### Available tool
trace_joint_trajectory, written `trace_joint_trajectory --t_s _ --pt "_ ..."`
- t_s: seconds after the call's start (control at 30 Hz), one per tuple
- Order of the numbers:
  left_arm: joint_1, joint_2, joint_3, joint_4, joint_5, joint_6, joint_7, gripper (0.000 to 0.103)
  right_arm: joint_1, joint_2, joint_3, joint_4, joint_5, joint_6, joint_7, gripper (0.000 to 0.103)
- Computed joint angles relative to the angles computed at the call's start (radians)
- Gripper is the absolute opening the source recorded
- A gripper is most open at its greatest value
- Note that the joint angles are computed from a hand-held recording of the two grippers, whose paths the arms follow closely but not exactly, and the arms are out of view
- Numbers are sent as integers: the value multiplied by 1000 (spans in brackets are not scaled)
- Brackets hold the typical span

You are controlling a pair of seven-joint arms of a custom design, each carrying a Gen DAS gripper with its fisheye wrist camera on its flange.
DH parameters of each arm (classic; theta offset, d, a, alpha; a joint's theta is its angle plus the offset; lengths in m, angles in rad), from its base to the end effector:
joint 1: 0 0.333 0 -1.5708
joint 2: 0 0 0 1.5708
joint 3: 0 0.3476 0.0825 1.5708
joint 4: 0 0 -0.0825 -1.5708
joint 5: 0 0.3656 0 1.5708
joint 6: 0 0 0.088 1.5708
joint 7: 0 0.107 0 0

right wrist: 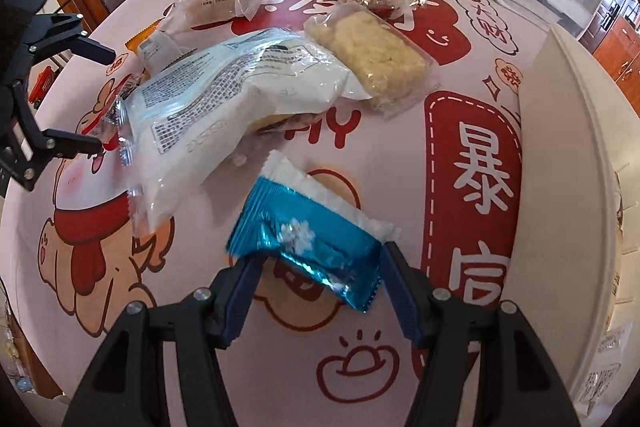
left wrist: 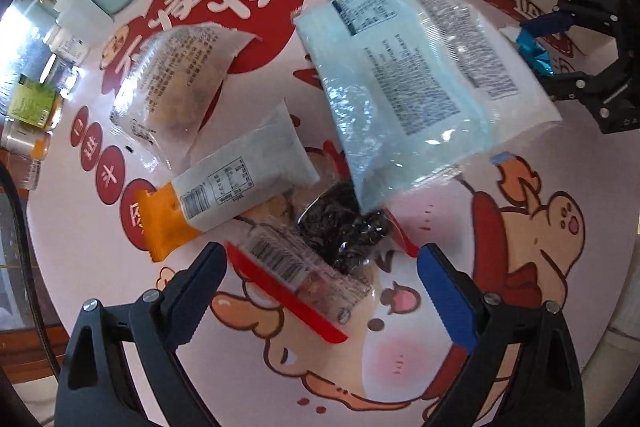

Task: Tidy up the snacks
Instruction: 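Grasp the red-edged dark snack bag with the left gripper while the right grasps the blue foil packet, then carry the dark snack bag and blue foil packet over the white tray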

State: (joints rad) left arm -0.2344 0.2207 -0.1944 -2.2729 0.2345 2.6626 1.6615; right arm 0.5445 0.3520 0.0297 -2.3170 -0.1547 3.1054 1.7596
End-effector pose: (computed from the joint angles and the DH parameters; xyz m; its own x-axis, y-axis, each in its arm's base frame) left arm 0.4958 -0.2317 0.3238 -0.6407 -0.7592 -0.1144 -0.7431 0.6506 -0.1563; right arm 0.4645 0.3153 0.2829 0.5132 -0.8580 -0.0197 -0.7820 -0.4580 -0.4228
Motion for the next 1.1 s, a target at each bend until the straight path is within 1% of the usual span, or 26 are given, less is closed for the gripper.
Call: trace_joint_trajectory --t_s 0.03,0.1,0.17,0.23,0.27,0.3,0.33,0.37,0.4,0.43,0.47,0.5,0.57,0.63,0.73,0.83,0.9,0.93,0.97,1.03,1.07,1.1 --pt "2 10 0 9 -4 -1 4 96 -15 2 15 3 4 1 -12 61" --pt "5 28 0 28 -9 -7 14 95 -23 6 25 9 10 -3 -21 61" --pt "9 49 -1 52 -19 -19 31 90 -46 10 51 15 24 -3 -38 61" --pt "15 71 -6 80 -38 -42 52 87 -13 12 20 21 13 -8 -30 61" --pt "19 77 -11 87 -52 -46 66 86 -9 13 18 20 9 -3 -32 60" --pt "22 81 -14 92 -63 -45 80 85 9 13 1 19 1 2 -26 56" --pt "27 83 -18 96 -76 -45 94 80 46 13 -37 19 -17 5 -11 53" --pt "33 84 -24 99 -95 -47 112 73 53 14 -44 18 -24 8 -10 51" --pt "42 84 -34 102 -123 -54 135 70 41 13 -30 16 -23 14 -17 44" --pt "42 81 -36 99 -138 -56 143 63 40 13 -28 16 -23 17 -18 37" --pt "43 77 -37 95 -150 -54 148 56 41 13 -28 14 -24 21 -19 37" --pt "41 70 -36 87 -159 -50 149 53 44 13 -31 13 -24 27 -18 34" --pt "21 47 -22 59 -141 -33 110 46 81 13 -68 6 -34 43 -3 32" --pt "10 28 -13 30 -132 -10 66 44 102 11 -88 -5 -38 63 5 28" --pt "0 -7 -7 -25 -133 30 -11 42 63 4 -42 -22 -18 79 -12 25" --pt "-3 -33 -5 -63 -130 51 -76 42 56 -6 -25 -40 2 90 -21 24" --pt "3 -57 -15 -95 -156 61 -98 42 8 -14 30 -55 23 97 -36 24" --pt "4 -75 -20 -118 -171 68 -114 42 -2 -21 45 -67 32 103 -39 24" --pt "3 -94 -23 -140 -181 77 -130 42 -26 -26 73 -77 43 108 -45 24" --pt "10 -140 -37 -192 -245 105 -128 42 -106 -40 161 -103 68 120 -59 24" --pt "12 -165 -45 -215 -286 118 -115 42 -130 -48 187 -117 78 128 -62 24" --pt "9 -198 -52 -241 -338 127 -103 42 -169 -60 230 -134 87 135 -64 24"
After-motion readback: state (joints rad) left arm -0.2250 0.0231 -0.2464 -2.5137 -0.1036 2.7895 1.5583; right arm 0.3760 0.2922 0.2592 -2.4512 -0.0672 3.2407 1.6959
